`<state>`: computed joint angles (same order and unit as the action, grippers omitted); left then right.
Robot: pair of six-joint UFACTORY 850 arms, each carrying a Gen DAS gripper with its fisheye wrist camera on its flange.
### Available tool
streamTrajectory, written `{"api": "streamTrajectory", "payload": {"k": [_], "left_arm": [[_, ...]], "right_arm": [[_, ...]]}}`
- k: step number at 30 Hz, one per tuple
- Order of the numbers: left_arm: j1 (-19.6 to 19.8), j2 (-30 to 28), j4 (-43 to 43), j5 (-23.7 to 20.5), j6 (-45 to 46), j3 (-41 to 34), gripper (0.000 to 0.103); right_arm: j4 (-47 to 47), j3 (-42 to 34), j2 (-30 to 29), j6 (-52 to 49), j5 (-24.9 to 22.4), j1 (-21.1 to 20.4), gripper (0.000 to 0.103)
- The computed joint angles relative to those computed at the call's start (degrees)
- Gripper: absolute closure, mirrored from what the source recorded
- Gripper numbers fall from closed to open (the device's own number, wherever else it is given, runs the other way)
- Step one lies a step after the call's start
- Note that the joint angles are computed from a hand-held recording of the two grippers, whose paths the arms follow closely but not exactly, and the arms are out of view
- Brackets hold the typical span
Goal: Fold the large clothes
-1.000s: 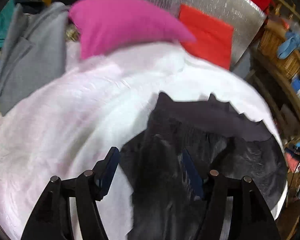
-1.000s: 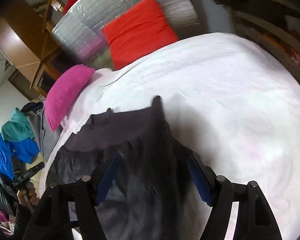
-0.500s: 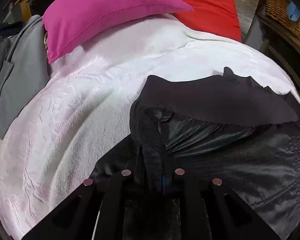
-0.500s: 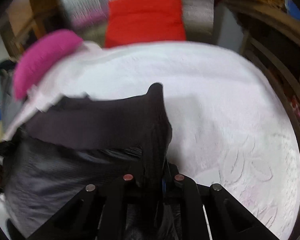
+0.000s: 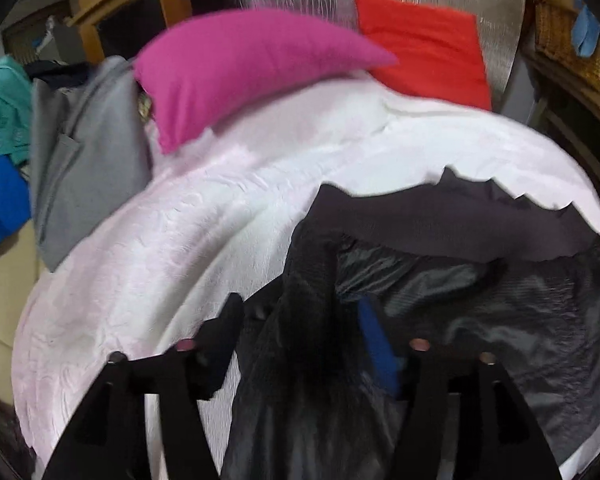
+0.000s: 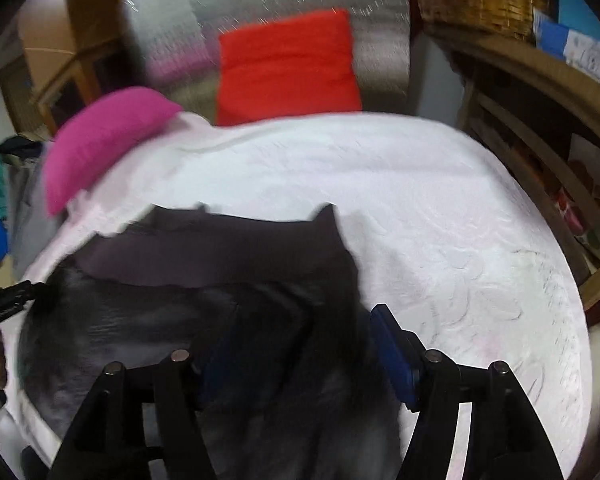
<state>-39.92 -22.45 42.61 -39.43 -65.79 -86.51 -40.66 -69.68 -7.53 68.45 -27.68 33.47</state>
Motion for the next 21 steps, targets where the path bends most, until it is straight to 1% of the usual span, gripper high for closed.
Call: {"api": "streamTrajectory", "payload": {"k": [2, 4, 6, 7, 8, 9, 10, 11, 13, 14, 16, 17, 18, 19, 20, 21], "left_arm": [[-1.40, 1.71, 2.03, 0.82, -2.95, 1.87, 0.038], [-3.33, 3.42, 3.89, 2.82, -5.87, 4.82, 0.037], [-5.02, 3.75, 6.03, 3.17, -8.99, 6.92, 0.037], [-5.38, 3.26, 5.02, 2.90, -8.52, 6.92, 0.037], [-5.72, 2.03, 1.61, 1.92, -6.28, 6.64, 0.037], [-5.93, 1.03, -0.08, 0.95, -5.07, 6.33, 0.037], [-6.39, 0.35, 0.63, -0.05, -5.36, 6.38, 0.037], [-7.06, 0.55, 3.17, -0.79, -7.32, 6.87, 0.037], [-7.38, 0.92, 2.41, -2.22, -7.03, 6.46, 0.037], [-7.21, 1.95, 0.89, -1.48, -6.99, 6.79, 0.037], [-7.48, 3.73, 1.87, -0.37, -9.88, 8.12, 0.037], [-8.09, 4.55, 3.81, -0.73, -12.59, 8.88, 0.037], [-8.55, 4.68, 4.49, -1.43, -13.27, 9.11, 0.037], [-9.15, 4.54, 4.02, -2.30, -12.85, 9.07, 0.037], [-9.33, 4.46, 3.28, -2.52, -12.27, 9.18, 0.037], [-9.55, 4.42, 2.12, -2.55, -11.45, 9.38, 0.037]], "right_arm": [[-4.31, 1.93, 1.26, 5.75, 2.19, 2.63, 0.033], [-6.04, 3.68, 1.77, 9.32, 3.66, 4.19, 0.033], [-5.65, 5.38, 1.24, 10.85, 3.81, 5.45, 0.033], [-3.92, 5.68, 0.61, 9.88, 3.40, 5.51, 0.033], [-1.20, 6.05, -0.29, 8.36, 2.54, 5.28, 0.033], [-0.59, 6.56, -0.54, 8.40, 3.07, 4.92, 0.033], [-1.77, 7.28, -0.12, 10.33, 3.71, 4.79, 0.033], [-1.89, 7.05, 0.29, 11.47, 2.76, 5.08, 0.033], [-2.85, 7.05, 1.67, 12.91, 3.00, 5.57, 0.033], [-5.94, 7.26, 2.87, 15.28, 2.70, 6.49, 0.033], [-11.40, 8.21, 4.56, 20.63, 2.64, 8.17, 0.032], [-14.76, 9.19, 5.53, 24.38, 3.09, 9.33, 0.029], [-16.78, 9.70, 5.86, 26.72, 2.47, 10.48, 0.028], [-17.59, 10.00, 5.51, 27.35, 1.88, 11.22, 0.027], [-16.00, 10.06, 5.00, 25.70, 1.30, 11.81, 0.025], [-12.01, 9.78, 3.83, 22.11, 1.08, 12.06, 0.025]]}}
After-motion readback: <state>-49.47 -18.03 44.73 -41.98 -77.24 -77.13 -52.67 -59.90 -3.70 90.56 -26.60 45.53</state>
